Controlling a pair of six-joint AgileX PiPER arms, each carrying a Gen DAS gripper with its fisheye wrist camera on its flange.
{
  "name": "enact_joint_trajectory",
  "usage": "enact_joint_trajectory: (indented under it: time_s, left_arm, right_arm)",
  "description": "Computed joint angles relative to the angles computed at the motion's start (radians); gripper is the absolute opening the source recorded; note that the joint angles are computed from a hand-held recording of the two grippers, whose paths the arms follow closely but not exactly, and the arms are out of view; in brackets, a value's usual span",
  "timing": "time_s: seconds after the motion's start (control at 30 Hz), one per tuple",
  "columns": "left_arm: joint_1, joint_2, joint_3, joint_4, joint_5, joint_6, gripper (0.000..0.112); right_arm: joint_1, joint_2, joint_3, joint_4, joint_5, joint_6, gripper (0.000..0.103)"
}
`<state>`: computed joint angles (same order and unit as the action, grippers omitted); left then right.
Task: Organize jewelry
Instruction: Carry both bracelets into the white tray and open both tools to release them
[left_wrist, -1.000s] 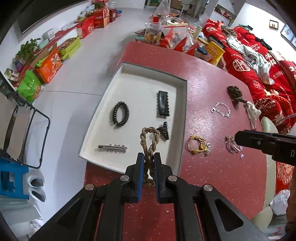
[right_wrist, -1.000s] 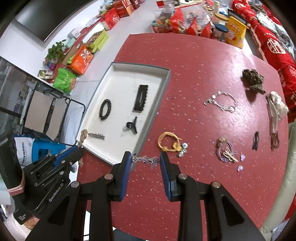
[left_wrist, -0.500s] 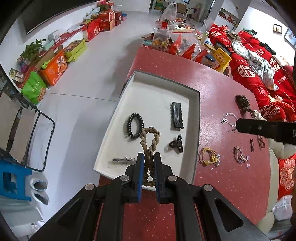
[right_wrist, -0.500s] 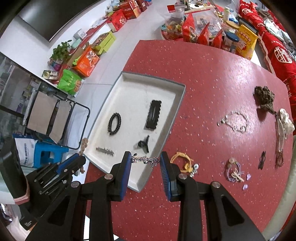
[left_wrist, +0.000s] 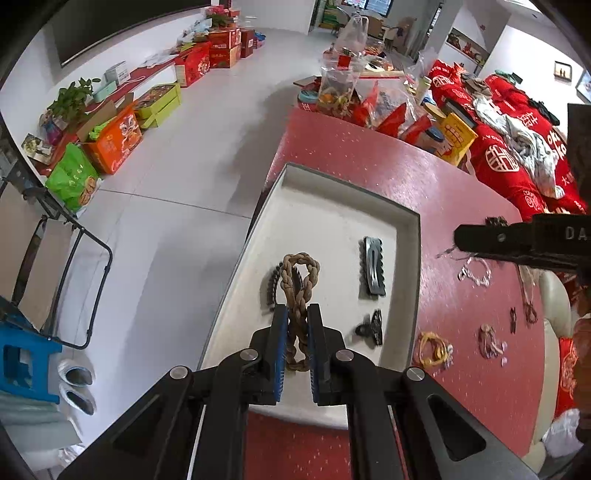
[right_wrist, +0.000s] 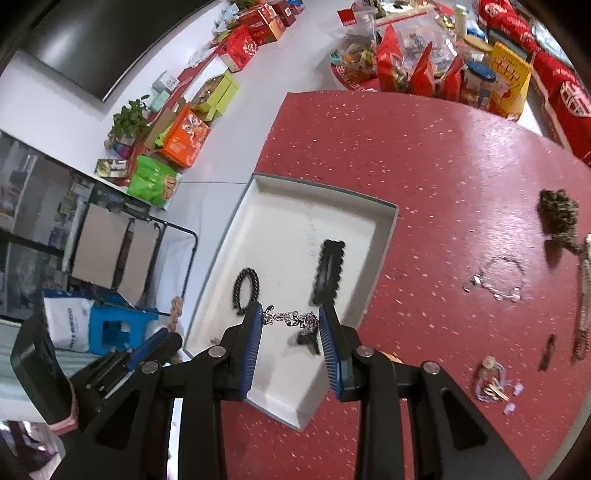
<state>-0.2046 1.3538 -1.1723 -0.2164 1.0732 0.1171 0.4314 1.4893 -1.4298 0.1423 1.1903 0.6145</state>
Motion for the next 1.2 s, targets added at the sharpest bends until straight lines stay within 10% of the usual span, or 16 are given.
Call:
enact_joint_trajectory:
  time_s: [0.77, 1.0, 1.03, 1.13, 1.2]
  left_arm:
    - [-0.178, 0.351, -0.054, 0.135, -0.315, -0.165, 0.012]
    - [-0.211, 0.397, -0.068, 0.2, -0.308, -0.223, 0.012]
    - [-0.213, 0.403, -0.073, 0.21, -0.302, -0.234, 0.015]
    - [-0.217, 0.392, -0.06, 0.259, -0.321, -0.286, 0.068]
    - [-0.224, 0.372, -0.034, 0.307, -0.353, -0.333, 0.073]
  right_arm:
    - [-0.235, 0.27, 0.171, 0.241, -0.372, -0.258, 0.034]
    - [-0.313, 0.306, 0.193, 0.417, -0.386, -0.366, 0.036]
    - [-0.325, 0.305, 0.201, 0.453, -0.389, -0.389, 0.037]
    - [-0.347, 0.291, 0.22, 0.499, -0.385, -0.43, 0.049]
    - [-0.348, 0.284, 0.23, 0.509, -0.389, -0.442, 0.055]
